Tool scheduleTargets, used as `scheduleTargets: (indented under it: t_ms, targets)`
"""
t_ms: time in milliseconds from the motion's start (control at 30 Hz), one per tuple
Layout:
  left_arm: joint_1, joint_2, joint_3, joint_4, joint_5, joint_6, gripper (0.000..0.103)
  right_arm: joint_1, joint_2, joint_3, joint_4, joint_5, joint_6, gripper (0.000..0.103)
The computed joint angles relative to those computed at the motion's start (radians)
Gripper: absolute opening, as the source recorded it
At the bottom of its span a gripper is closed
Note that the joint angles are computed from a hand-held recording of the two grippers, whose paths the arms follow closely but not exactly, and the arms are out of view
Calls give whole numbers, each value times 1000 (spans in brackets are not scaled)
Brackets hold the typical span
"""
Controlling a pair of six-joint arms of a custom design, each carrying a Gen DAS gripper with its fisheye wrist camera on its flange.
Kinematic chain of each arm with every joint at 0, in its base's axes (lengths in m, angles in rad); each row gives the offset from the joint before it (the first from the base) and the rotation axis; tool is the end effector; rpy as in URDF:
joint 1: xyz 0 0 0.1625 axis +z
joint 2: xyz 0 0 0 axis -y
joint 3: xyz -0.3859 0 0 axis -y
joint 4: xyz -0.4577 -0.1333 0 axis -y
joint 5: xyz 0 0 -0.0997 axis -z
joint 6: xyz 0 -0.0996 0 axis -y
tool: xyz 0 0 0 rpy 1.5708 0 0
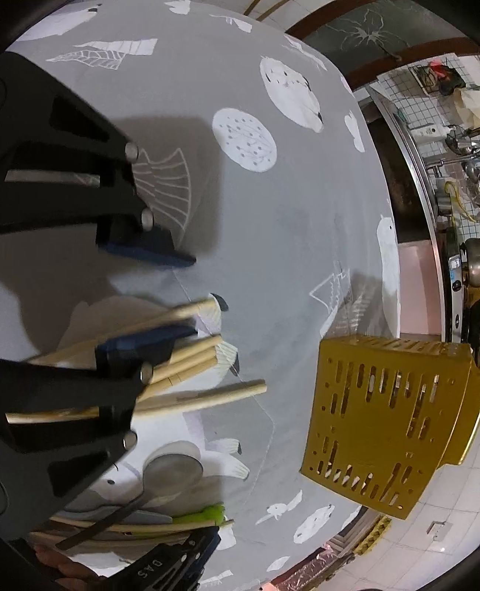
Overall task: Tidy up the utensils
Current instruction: 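Close the left gripper on a wooden chopstick while the right gripper closes on another chopstick, then lift both held chopsticks and lower them into the yellow utensil holder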
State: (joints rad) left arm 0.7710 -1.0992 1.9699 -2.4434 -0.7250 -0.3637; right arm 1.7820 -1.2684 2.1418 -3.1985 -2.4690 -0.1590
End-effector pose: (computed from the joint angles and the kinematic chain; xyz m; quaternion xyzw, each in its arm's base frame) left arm -0.2640 -0.5463 0.0904 0.1969 0.8904 -0.2262 0.3424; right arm 0.1640 -0.5008 0.2031 -0.0030 -0.8526 0.3422 0.3948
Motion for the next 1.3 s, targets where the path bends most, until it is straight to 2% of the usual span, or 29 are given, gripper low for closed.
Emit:
scheduleTargets:
  t_ms: [100, 300, 533, 767, 900, 1033, 1100, 1200, 1300]
  targets:
    - [5, 10, -14, 0, -6, 5, 9, -6, -13, -1, 20, 23, 21, 10]
    - [17, 8, -17, -36, -34, 31, 7, -18, -54, 16, 31, 74, 42, 7]
    - [4, -26, 23, -147, -52, 93, 4, 5, -81, 43, -84, 100, 2, 7]
    - [-61, -76, 95, -404, -24, 250, 4, 58, -68, 60, -322, 107, -145, 6]
    - [-104, -93, 122, -563, -5, 341, 4, 93, -44, 57, -496, 117, -262, 5]
    - [-134, -96, 130, -676, 13, 414, 4, 117, -28, 51, -607, 133, -345, 4]
    - [-146, -98, 132, -711, 18, 444, 4, 118, -31, 42, -573, 124, -346, 4]
    - [-147, -99, 128, -710, 15, 449, 4, 88, -70, 46, -409, 131, -243, 4]
    - [-140, -97, 126, -705, 14, 451, 4, 51, -55, 31, -307, 103, -203, 5]
